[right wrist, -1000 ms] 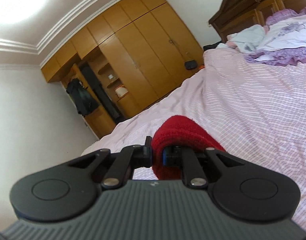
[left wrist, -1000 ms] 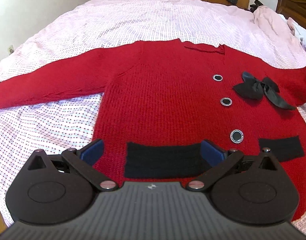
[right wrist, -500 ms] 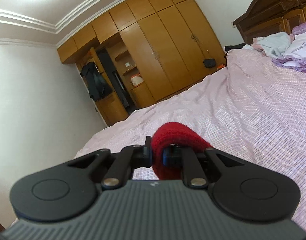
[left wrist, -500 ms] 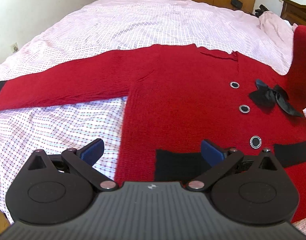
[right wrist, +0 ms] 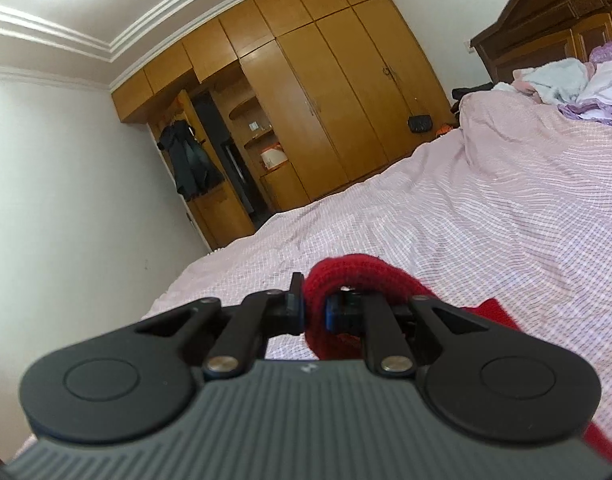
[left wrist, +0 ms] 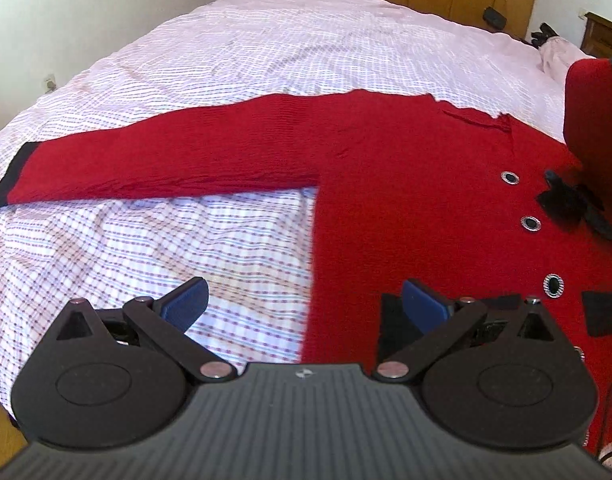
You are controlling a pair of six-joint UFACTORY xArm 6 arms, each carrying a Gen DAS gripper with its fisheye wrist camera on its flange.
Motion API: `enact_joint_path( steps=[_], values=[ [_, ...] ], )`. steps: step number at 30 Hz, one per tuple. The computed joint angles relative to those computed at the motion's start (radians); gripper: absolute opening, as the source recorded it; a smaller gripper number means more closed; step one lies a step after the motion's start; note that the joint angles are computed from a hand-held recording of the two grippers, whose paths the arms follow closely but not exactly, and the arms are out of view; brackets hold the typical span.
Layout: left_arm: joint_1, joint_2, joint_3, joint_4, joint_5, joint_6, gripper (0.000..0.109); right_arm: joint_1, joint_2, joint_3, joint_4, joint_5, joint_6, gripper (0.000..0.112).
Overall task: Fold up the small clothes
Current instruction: 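Lift the sleeve and fold it across the cardigan body, then release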
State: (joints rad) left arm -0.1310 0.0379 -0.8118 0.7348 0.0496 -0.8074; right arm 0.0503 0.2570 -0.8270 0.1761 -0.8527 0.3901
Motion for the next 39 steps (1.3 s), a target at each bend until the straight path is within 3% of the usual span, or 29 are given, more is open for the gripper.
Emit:
enact_joint_path(
  steps=[3, 7, 11, 13, 15, 18, 23, 28, 32, 35, 39],
  values=[
    [0.016, 0.004, 0.000, 0.015, -0.004, -0.021, 0.103, 0.042, 0.054, -0.054, 0.053, 0.027, -0.056, 0.013],
    [0.024, 0.008, 0.007, -0.010, -0.005, -0.006, 0.103, 0.067, 0.112, -0.109, 0.047, 0.129, -0.067, 0.013],
    [0.029, 0.009, 0.012, 0.000, 0.000, -0.010, 0.103, 0.015, 0.139, -0.127, -0.233, 0.269, 0.148, 0.017],
    [0.028, 0.010, 0.012, -0.003, 0.001, -0.007, 0.103, -0.004, 0.135, -0.127, -0.360, 0.326, 0.236, 0.027],
    [0.026, 0.009, 0.010, 0.001, 0.004, -0.008, 0.103, -0.031, 0.123, -0.118, -0.510, 0.360, 0.339, 0.050],
    [0.019, 0.007, -0.001, 0.032, 0.007, -0.027, 0.103, -0.039, 0.076, -0.038, -0.564, 0.318, 0.351, 0.069],
    [-0.016, 0.019, -0.039, 0.025, 0.011, -0.008, 0.103, -0.117, -0.063, 0.126, -0.739, 0.287, 0.439, 0.069],
    [-0.088, 0.052, -0.100, -0.057, 0.016, 0.114, 0.103, -0.181, -0.199, 0.322, -0.687, 0.213, 0.336, 0.069],
    [-0.160, 0.104, -0.175, -0.097, 0.025, 0.188, 0.103, -0.128, -0.299, 0.444, -0.343, 0.254, 0.063, 0.069],
    [-0.219, 0.160, -0.258, -0.058, 0.048, 0.182, 0.103, -0.122, -0.330, 0.502, -0.213, 0.230, -0.033, 0.069],
    [-0.284, 0.262, -0.391, -0.011, 0.080, 0.169, 0.103, -0.195, -0.296, 0.522, -0.293, 0.196, 0.032, 0.068]
  ],
)
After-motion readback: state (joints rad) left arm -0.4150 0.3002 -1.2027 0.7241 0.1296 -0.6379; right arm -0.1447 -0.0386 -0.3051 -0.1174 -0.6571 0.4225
